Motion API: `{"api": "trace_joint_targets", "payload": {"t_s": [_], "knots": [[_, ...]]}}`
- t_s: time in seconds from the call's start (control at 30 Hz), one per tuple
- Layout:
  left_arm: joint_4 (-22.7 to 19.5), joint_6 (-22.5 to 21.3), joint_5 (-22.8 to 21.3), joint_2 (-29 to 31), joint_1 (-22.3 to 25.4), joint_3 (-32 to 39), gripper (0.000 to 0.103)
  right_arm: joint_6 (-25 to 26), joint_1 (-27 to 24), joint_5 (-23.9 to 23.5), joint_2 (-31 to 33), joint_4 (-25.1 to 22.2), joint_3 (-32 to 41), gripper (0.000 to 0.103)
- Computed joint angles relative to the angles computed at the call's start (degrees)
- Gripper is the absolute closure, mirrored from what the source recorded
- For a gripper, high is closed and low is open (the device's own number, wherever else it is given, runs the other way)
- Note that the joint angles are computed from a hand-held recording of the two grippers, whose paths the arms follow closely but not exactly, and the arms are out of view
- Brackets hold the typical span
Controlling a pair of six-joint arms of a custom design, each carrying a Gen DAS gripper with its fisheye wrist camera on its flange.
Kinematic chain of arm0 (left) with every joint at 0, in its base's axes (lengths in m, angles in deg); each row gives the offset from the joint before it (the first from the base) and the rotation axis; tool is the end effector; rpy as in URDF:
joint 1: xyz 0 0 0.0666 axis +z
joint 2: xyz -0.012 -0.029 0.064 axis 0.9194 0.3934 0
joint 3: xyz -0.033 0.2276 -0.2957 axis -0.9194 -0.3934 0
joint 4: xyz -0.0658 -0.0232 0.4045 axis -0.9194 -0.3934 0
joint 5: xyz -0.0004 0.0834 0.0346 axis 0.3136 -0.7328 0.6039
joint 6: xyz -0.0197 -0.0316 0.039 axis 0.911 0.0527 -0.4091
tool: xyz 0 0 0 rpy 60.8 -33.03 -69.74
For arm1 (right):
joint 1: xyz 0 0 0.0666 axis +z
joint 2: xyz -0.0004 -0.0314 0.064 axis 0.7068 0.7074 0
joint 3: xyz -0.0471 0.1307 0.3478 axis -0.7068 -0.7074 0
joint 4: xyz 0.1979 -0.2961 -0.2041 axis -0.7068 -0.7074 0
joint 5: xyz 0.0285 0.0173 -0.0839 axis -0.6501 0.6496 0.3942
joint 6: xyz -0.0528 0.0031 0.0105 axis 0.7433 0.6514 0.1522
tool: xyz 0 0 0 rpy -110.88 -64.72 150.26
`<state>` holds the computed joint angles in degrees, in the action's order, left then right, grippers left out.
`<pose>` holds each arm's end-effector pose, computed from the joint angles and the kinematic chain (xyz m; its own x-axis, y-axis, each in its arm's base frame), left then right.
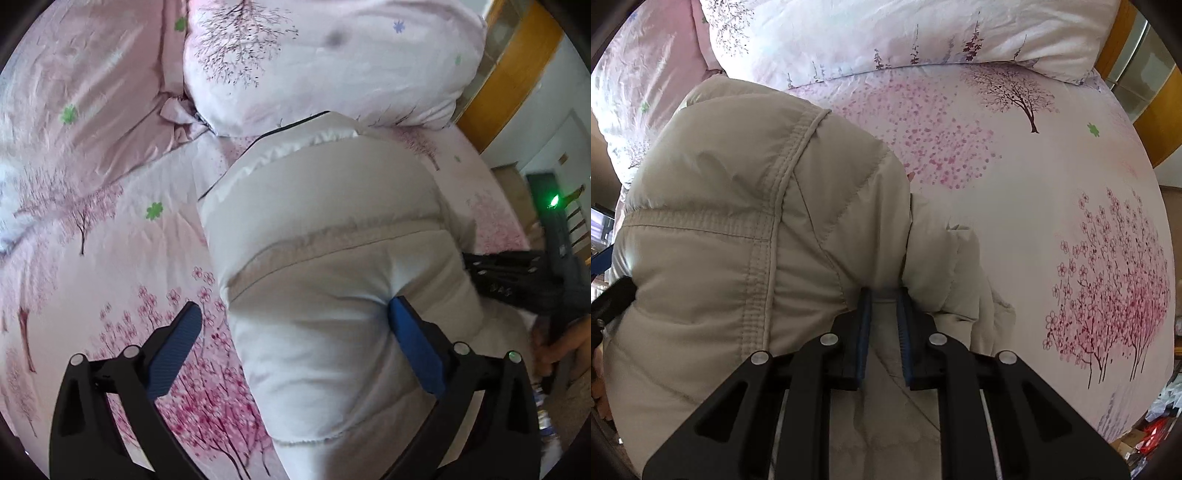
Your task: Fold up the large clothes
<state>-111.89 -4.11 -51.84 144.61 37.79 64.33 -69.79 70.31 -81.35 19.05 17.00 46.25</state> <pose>0.4135 -0.2353 0.4740 -0.7984 0.4306 -0.4209 0.5195 0.8461 -0.1197 0.4155 0.1968 0.3761 -0.9484 0.0551 -0.3121 -0.0008 0.9844 0.1760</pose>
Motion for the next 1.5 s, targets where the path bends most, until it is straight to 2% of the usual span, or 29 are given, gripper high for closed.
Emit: {"api": "trace_joint_targets", "payload": {"t_s": [0.07,0.13,0.27,0.37,0.53,0.63,0.77,0.83,0.97,1.07,1.2,1.33,1.5], "knots": [[0.51,-0.22,-1.94,-0.89,-0.76,-0.37,0.002,0.02,0.04,0.35,-0.60,0.39,-0.18,0.090],[0.51,-0.24,-0.40,-1.84,0.21,-0.38,0.007,-0.89,0.23,0.74,-2.32,0.60,-0.83,0.089],[0.82,-0.87,4.19,-6.28,2.70,-1.76,0.009,-6.93,1.28,-0.89,-12.47,4.82,-6.68,0.085],[0.72,-2.47,6.21,-9.85,3.40,-3.03,0.009,-11.20,3.25,0.40,-18.53,5.37,-10.01,0.076],[-0.92,-5.28,7.01,-13.82,1.60,-4.52,0.008,-17.49,8.38,4.95,-25.40,4.75,-15.12,0.076],[-1.07,-6.47,6.53,-14.64,0.34,-6.01,0.008,-19.17,9.63,6.49,-26.67,5.17,-17.01,0.076],[-3.40,-7.29,6.66,-13.93,-1.32,-8.13,0.007,-20.24,10.93,8.27,-25.11,2.49,-18.30,0.077],[-4.21,-6.61,7.18,-13.78,-1.92,-9.18,0.002,-20.89,11.28,8.50,-24.50,1.87,-19.51,0.077],[-3.35,-6.73,3.56,-14.42,-4.48,-11.38,0.002,-23.29,10.46,6.78,-25.57,4.45,-23.90,0.077],[-2.82,-6.36,0.80,-14.45,-5.83,-12.40,0.002,-22.50,10.61,7.52,-24.51,4.96,-24.04,0.077],[-2.56,-5.73,0.10,-14.39,-5.70,-13.08,0.002,-20.68,9.76,7.64,-24.76,3.65,-21.96,0.077],[-2.91,-5.47,0.03,-14.42,-5.36,-13.10,0.002,-19.19,7.22,9.61,-28.19,9.55,-19.73,0.077],[-2.14,-4.84,-1.42,-14.99,-6.05,-13.91,0.002,-11.21,3.81,6.54,-17.90,12.48,-9.93,0.077]]}}
